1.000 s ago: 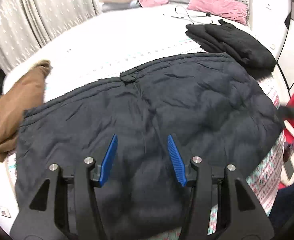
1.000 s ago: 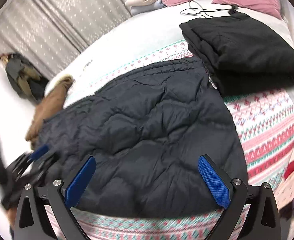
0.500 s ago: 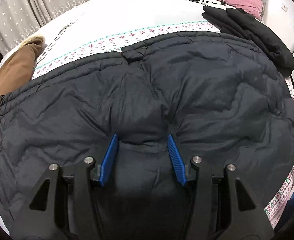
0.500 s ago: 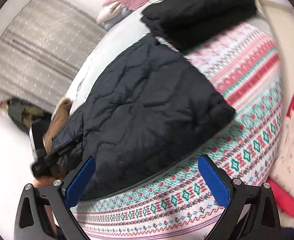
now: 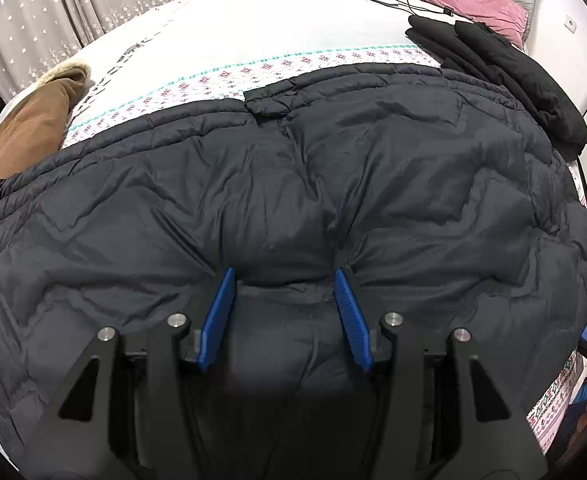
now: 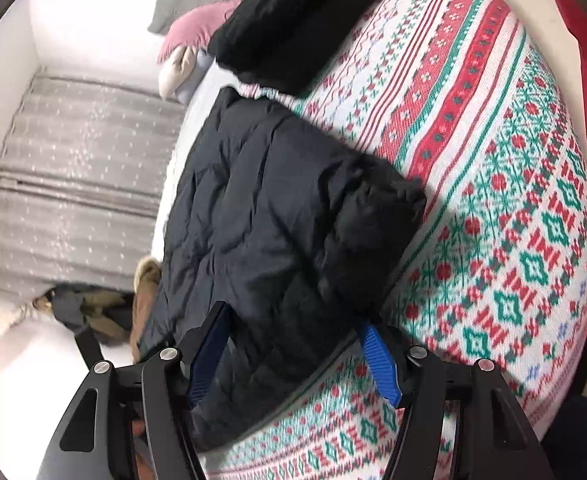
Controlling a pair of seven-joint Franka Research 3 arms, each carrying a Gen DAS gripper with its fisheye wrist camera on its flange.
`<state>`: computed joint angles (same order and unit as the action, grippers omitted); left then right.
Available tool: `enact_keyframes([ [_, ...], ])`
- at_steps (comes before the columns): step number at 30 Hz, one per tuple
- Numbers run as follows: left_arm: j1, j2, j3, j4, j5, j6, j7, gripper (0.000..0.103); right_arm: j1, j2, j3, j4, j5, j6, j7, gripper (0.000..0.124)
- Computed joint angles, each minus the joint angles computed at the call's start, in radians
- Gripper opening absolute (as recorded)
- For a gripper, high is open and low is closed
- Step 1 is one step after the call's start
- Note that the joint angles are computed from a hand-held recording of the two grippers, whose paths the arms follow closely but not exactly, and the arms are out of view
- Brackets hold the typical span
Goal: Fold large clothes
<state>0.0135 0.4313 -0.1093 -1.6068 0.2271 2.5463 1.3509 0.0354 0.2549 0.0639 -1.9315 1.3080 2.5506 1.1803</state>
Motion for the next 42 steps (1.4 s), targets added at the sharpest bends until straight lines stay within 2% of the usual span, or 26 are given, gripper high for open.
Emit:
enact_keyframes([
  [7, -0.002, -0.001, 0.001, -0.003, 0.002, 0.002, -0.010, 0.054, 0.020, 0.011, 0.022, 0.016, 0.051, 0.052, -0.089, 0.066],
  [14, -0.003, -0.004, 0.003, -0.007, 0.008, 0.005, -0.015, 0.054, 0.051, 0.027, 0.037, 0.032, 0.070, 0.120, -0.109, 0.067],
  [17, -0.004, -0.006, 0.004, -0.010, 0.011, 0.004, -0.019, 0.054, 0.043, 0.014, 0.048, 0.025, 0.142, 0.131, -0.165, 0.066],
  [20, -0.004, -0.006, 0.004, -0.009, 0.013, 0.002, -0.021, 0.054, 0.038, -0.011, 0.047, 0.012, 0.273, 0.118, -0.278, 0.066],
  [21, -0.005, -0.005, 0.004, -0.008, 0.013, 0.001, -0.023, 0.054, 0.044, -0.014, 0.043, 0.014, 0.291, 0.121, -0.297, 0.066],
  [23, -0.004, -0.004, 0.003, -0.007, 0.011, -0.001, -0.024, 0.054, 0.065, -0.003, 0.033, 0.023, 0.244, 0.147, -0.256, 0.066],
  [24, -0.003, -0.004, 0.003, -0.007, 0.011, -0.001, -0.024, 0.054, 0.074, 0.002, 0.031, 0.026, 0.223, 0.164, -0.234, 0.064],
  [25, -0.004, -0.004, 0.003, -0.006, 0.012, -0.001, -0.025, 0.054, 0.081, 0.009, 0.033, 0.034, 0.217, 0.183, -0.223, 0.053],
  [26, -0.005, -0.004, 0.004, -0.006, 0.012, 0.000, -0.027, 0.054, 0.088, 0.007, 0.034, 0.034, 0.207, 0.206, -0.208, 0.036],
  [29, -0.004, -0.003, 0.002, -0.003, 0.009, -0.003, -0.027, 0.054, 0.091, -0.007, 0.042, 0.038, 0.227, 0.225, -0.227, 0.022],
  [32, 0.001, 0.000, -0.002, 0.002, -0.002, -0.006, -0.025, 0.054, 0.123, -0.042, 0.050, 0.033, 0.221, 0.306, -0.282, 0.017],
  [34, 0.004, 0.002, -0.004, 0.002, -0.008, -0.004, -0.019, 0.054, 0.148, -0.071, 0.059, 0.035, 0.248, 0.368, -0.371, 0.016],
  [37, 0.007, 0.003, -0.005, 0.003, -0.016, -0.004, -0.014, 0.054, 0.207, -0.088, 0.073, 0.062, 0.185, 0.483, -0.453, 0.016],
  [42, 0.025, 0.001, -0.018, -0.002, -0.054, 0.008, 0.012, 0.054, 0.254, -0.085, 0.094, 0.082, 0.051, 0.587, -0.422, 0.015],
])
